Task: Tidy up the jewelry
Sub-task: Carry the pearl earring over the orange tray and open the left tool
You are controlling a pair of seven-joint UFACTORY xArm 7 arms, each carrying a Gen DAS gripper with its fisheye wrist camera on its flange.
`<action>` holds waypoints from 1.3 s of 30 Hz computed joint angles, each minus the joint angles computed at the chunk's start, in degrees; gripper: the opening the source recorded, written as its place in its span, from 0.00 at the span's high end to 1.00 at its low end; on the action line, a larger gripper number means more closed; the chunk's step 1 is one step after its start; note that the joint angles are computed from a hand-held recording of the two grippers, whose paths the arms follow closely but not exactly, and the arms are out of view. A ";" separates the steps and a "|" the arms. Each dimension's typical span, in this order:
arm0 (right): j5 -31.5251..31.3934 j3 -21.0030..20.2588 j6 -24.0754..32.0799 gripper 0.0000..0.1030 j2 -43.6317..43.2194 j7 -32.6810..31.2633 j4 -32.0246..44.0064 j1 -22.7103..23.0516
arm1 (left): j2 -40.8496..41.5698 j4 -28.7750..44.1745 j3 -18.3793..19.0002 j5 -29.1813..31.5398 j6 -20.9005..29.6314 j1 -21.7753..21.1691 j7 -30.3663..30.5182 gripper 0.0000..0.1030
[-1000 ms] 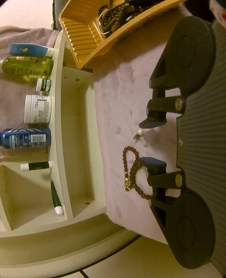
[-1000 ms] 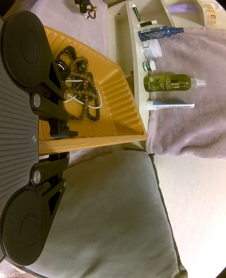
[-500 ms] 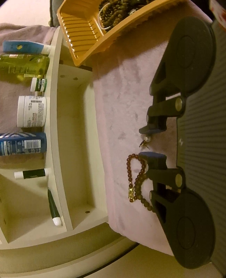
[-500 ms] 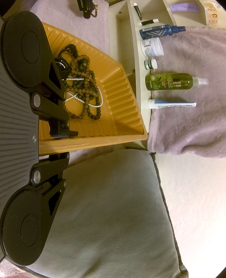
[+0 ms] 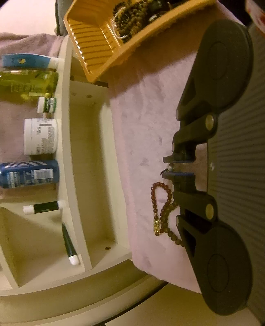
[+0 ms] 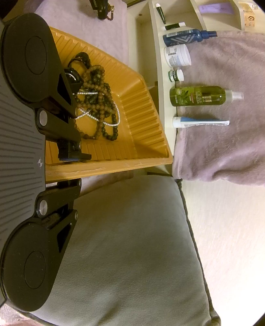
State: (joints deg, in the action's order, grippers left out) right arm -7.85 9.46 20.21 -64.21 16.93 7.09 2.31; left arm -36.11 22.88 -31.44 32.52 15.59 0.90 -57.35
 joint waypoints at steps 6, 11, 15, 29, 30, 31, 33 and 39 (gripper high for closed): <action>0.06 0.04 0.11 0.95 -0.05 0.22 0.16 0.25 | -0.31 2.43 0.07 -0.71 -1.14 -1.28 0.81 0.93; 0.13 0.27 -0.18 0.95 -0.20 0.67 0.03 0.34 | 2.47 6.54 -1.10 -1.64 -4.63 -2.00 2.28 0.93; 0.17 0.31 -0.26 0.95 -0.55 0.96 -0.14 0.54 | 6.82 10.24 -2.28 -3.02 -8.33 -3.47 4.37 0.93; 0.47 0.04 -0.80 0.95 -0.47 1.54 -0.17 0.77 | 20.45 15.98 3.43 -11.77 -17.12 -18.93 20.14 0.93; 0.48 -0.01 -0.85 0.95 -0.43 1.51 -0.15 0.78 | 20.80 15.94 4.09 -12.66 -17.11 -19.80 20.95 0.93; 0.50 0.00 -0.88 0.95 -0.40 1.52 -0.13 0.77 | 21.14 15.92 5.32 -13.75 -16.96 -21.22 22.07 0.93; 0.55 -0.04 -1.08 0.95 -0.30 1.56 -0.18 0.74 | 21.49 15.95 5.75 -14.89 -16.72 -21.94 23.20 0.93; 0.59 0.01 -1.28 0.95 -0.15 1.58 -0.20 0.70 | 21.10 15.23 6.40 -17.49 -16.75 -22.64 24.75 0.90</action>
State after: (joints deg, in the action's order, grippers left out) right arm -7.27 9.47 18.93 -64.37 18.51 6.89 3.01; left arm -15.01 38.11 -25.05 15.03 -1.15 -21.74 -32.60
